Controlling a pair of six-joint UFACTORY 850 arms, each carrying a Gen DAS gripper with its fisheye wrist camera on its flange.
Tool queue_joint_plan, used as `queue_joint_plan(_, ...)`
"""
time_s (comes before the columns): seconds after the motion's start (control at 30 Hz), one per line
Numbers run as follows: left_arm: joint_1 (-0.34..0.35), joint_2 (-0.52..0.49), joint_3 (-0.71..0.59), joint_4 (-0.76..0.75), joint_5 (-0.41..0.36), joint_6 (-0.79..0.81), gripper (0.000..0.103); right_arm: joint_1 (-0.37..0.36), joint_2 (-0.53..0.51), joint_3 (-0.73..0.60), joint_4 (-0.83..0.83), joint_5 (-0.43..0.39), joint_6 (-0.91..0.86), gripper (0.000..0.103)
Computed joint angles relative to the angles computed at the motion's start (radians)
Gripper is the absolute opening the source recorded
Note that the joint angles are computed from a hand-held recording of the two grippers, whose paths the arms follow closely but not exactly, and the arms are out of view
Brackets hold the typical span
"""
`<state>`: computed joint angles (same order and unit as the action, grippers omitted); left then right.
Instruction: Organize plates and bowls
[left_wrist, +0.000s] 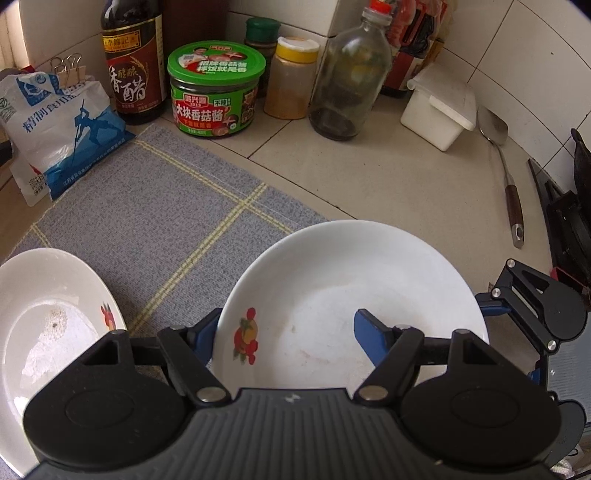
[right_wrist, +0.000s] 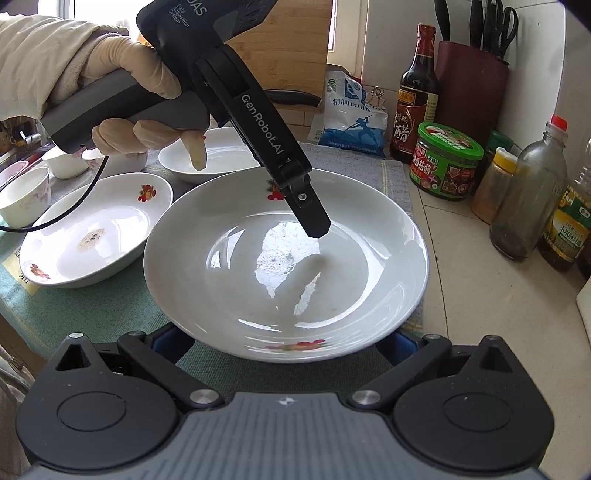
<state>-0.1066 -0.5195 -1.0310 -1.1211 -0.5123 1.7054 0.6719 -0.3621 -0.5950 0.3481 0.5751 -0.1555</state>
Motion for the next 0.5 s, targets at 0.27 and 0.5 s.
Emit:
queue_joint_plan(0.27, -0.019, -0.044, -0.067, -0.046, 0.008, 0.010, 0.074, -0.076, -0.028, -0.040, -0.083, -0.031, 0.012, 0.103)
queue_joint_plan(0.5, -0.040, -0.091, -0.123, -0.067, 0.030, 0.008, 0.074, -0.126, -0.065, -0.074, -0.151, -0.042, 0.052, 0.103)
